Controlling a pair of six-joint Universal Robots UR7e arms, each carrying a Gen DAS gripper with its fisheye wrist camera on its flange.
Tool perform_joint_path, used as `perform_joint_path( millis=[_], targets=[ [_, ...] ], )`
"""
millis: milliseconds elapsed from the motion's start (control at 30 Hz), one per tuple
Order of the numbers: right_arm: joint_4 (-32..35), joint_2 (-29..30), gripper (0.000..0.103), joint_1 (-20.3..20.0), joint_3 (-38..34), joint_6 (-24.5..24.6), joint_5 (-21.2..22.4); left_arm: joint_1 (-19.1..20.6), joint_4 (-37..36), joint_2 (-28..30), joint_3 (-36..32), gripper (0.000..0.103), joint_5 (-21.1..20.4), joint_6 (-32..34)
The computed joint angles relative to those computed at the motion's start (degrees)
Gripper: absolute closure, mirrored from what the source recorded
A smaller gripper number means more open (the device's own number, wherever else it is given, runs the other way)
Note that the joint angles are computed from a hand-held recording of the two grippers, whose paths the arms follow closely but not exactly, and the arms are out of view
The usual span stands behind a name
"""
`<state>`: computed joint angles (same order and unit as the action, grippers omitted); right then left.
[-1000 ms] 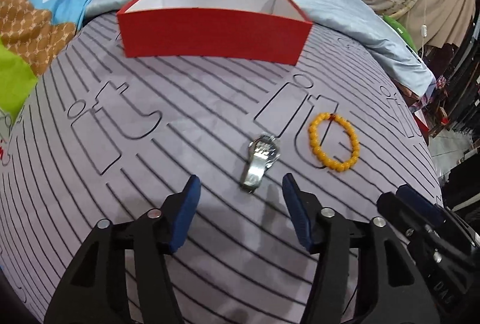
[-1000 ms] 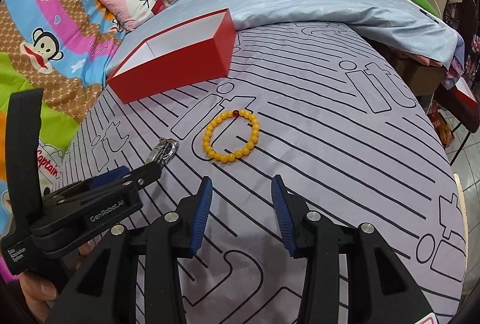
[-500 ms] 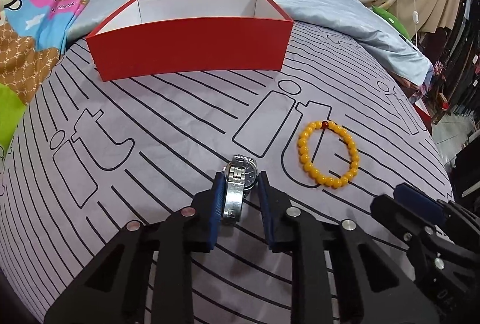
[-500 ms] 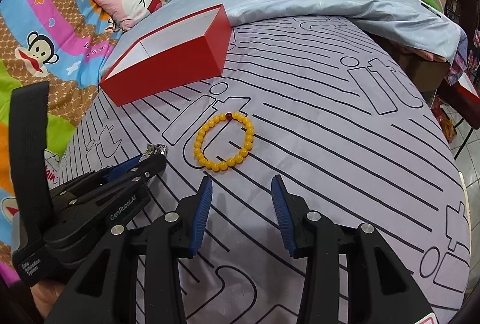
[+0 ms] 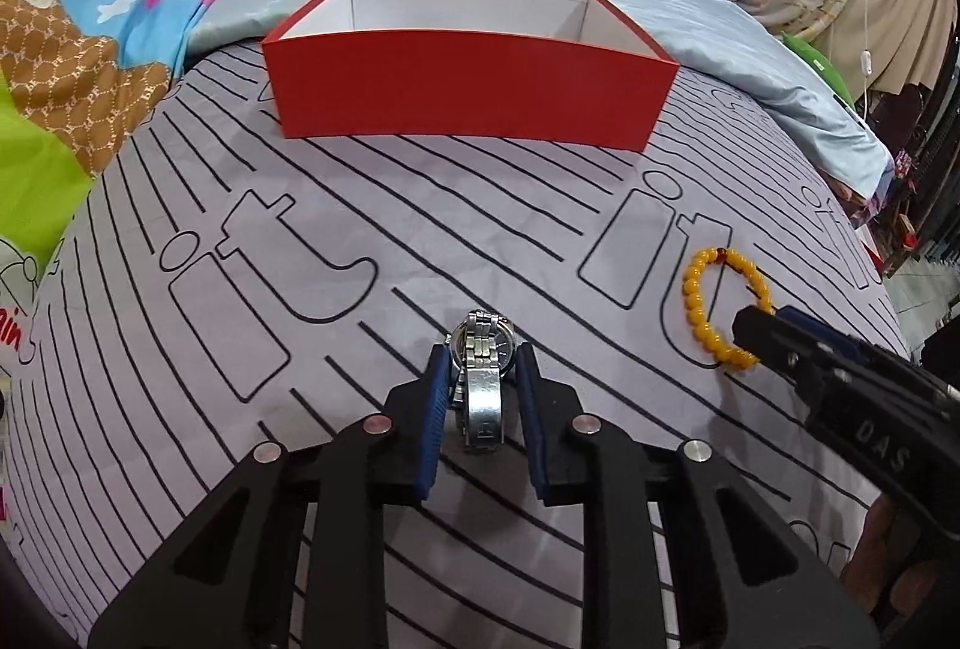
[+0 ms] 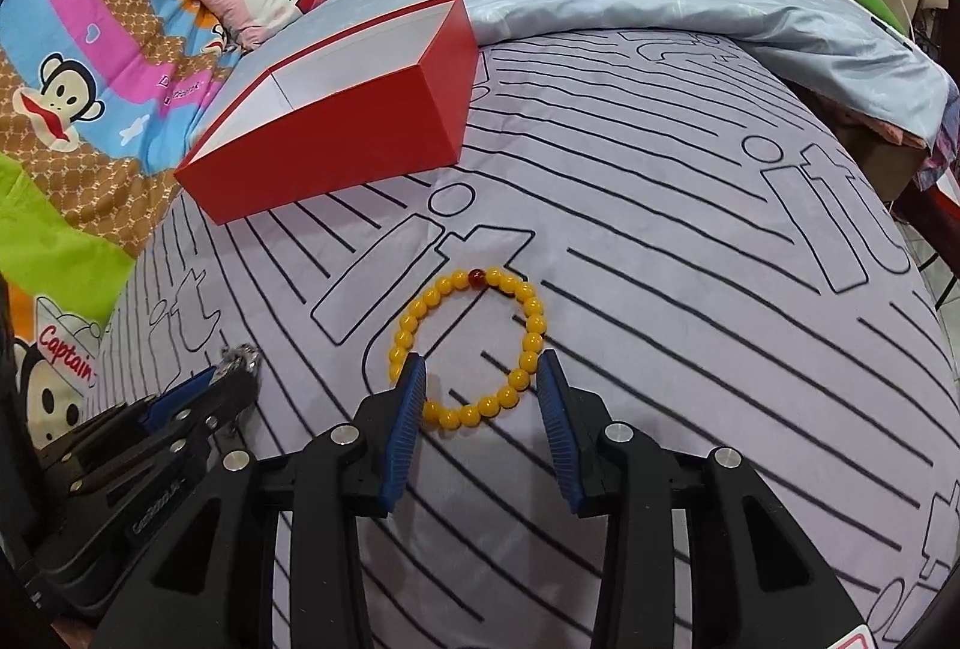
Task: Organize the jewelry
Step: 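Grasp the silver wristwatch with the left tool while the right tool grasps the yellow bead bracelet, then carry the watch and yellow bracelet into the red box and open both tools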
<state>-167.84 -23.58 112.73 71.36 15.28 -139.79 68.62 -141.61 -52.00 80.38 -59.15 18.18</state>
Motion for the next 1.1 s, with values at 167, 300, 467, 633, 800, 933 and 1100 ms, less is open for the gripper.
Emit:
perform_joint_path(
  millis=[167,300,467,633,800,933,1100],
  targets=[
    [0.2,0.9,0.082,-0.5,-1.7,-0.5,-1.1,0.3,-0.3,0.0,-0.2,0.081,-0.2,0.3],
    [0.3,2.0,0.089,-0.4,-3.3,-2.0,-2.9,0.3,-0.3,-0.1,-0.2,0.081,-0.4,0.1],
    [0.8,2.9,0.096,-0.1,-4.5,-3.6,-4.2,0.4,0.7,-0.3,-0.5,0.081,-0.5,-0.9],
    [-0.8,2.2,0.096,0.7,-3.5,-3.3,-2.3,0.6,1.3,-1.0,-0.7,0.081,-0.8,-1.5],
    [-2.7,2.0,0.096,2.2,-3.7,-4.8,-1.6,0.4,1.1,-2.3,-0.5,0.081,-1.5,-1.8],
    [-3.8,2.0,0.096,3.4,-4.4,-5.8,-1.1,0.1,0.9,-3.4,-0.4,0.083,-2.3,-2.0],
    [-4.8,2.5,0.096,5.0,-5.8,-7.9,-1.3,0.0,0.7,-4.7,-0.4,0.083,-3.4,-2.2]
  ],
)
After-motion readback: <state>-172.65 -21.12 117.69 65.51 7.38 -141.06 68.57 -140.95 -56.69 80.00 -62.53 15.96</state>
